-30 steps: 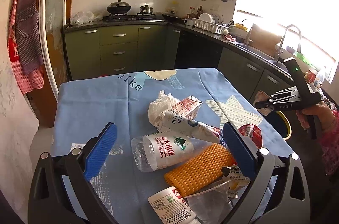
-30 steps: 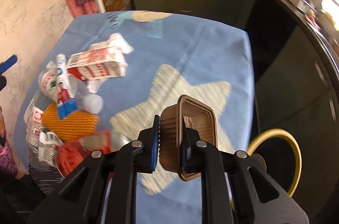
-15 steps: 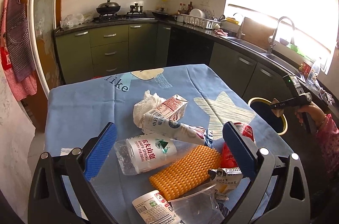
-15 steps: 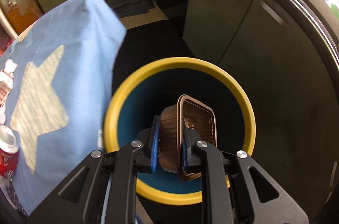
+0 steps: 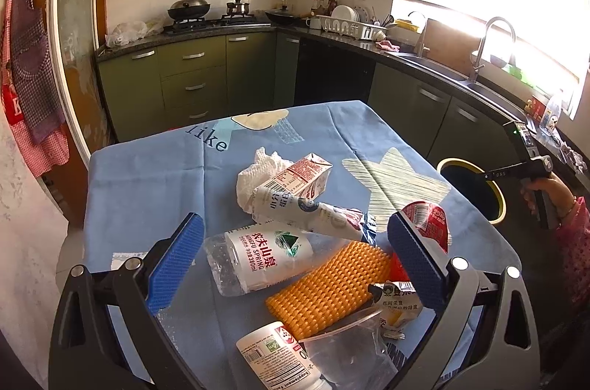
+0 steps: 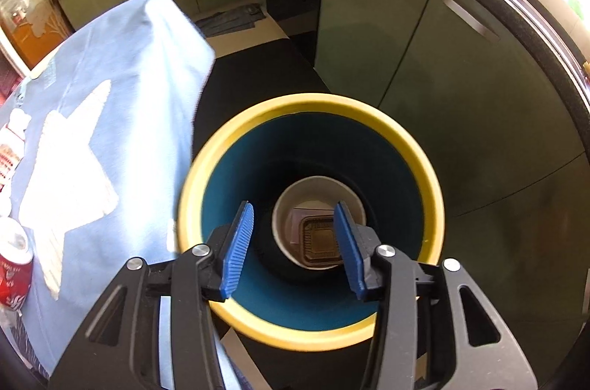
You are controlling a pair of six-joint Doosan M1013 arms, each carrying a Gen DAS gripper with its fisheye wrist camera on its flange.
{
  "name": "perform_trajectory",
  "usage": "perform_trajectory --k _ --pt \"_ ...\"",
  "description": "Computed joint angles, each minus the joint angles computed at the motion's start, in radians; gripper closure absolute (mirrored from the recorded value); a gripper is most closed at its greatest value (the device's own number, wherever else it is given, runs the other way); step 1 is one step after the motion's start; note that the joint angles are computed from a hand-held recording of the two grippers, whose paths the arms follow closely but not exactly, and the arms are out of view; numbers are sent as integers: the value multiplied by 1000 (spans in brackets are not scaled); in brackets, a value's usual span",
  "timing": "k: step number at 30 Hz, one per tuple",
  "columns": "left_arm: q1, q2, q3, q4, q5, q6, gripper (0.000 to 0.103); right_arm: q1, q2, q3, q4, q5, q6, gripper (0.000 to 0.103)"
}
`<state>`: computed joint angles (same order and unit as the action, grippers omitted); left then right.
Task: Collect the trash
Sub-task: 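Carry the brown tray over the bin and open the right gripper, then grasp the white milk carton with the left gripper and lift it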
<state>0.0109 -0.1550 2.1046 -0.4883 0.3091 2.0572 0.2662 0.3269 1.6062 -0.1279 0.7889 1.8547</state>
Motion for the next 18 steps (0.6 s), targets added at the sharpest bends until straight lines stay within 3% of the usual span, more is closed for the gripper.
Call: perform_trajectory --k 4,12,18 --pt "7 8 -7 20 27 -10 5 13 -6 9 21 -7 -29 57" --pt "32 75 -79 -58 155 125 5 32 -4 8 33 -9 -49 55" --pt "9 176 -212 92 253 176 5 34 1 10 46 -15 -52 55"
